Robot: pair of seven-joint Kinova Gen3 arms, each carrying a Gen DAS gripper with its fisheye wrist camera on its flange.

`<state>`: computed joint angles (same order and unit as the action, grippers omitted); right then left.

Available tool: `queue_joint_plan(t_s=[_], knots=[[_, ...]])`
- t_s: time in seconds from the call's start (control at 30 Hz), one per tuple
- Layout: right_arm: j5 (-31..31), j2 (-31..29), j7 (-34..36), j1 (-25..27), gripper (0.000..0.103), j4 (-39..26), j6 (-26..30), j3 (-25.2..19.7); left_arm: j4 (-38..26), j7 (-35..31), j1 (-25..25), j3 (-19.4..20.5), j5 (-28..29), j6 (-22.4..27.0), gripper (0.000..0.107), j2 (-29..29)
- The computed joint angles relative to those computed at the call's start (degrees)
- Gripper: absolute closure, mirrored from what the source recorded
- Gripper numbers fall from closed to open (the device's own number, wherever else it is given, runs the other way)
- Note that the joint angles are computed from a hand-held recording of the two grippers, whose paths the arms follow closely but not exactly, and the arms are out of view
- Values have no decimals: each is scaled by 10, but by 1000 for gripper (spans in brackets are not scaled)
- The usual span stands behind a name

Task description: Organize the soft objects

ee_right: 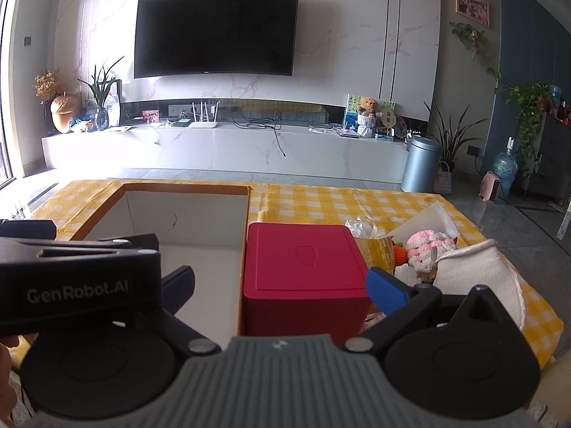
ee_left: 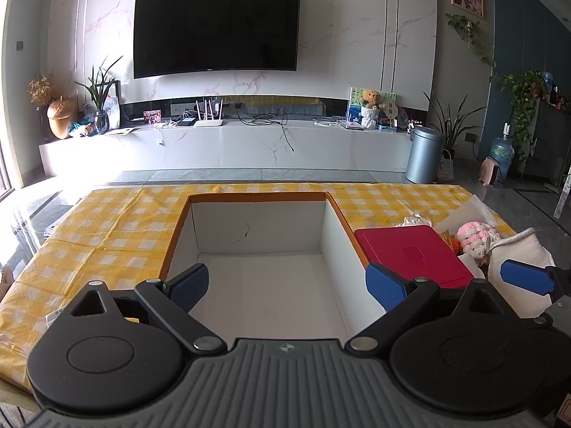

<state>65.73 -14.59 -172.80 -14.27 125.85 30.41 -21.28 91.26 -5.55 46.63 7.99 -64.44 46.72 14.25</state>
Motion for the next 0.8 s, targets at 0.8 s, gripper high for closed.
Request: queue_joint_plan(t_s=[0.8], knots=[[-23, -5, 24, 4, 3, 2, 1, 2, -13, -17, 7, 2, 10, 9, 4, 8]])
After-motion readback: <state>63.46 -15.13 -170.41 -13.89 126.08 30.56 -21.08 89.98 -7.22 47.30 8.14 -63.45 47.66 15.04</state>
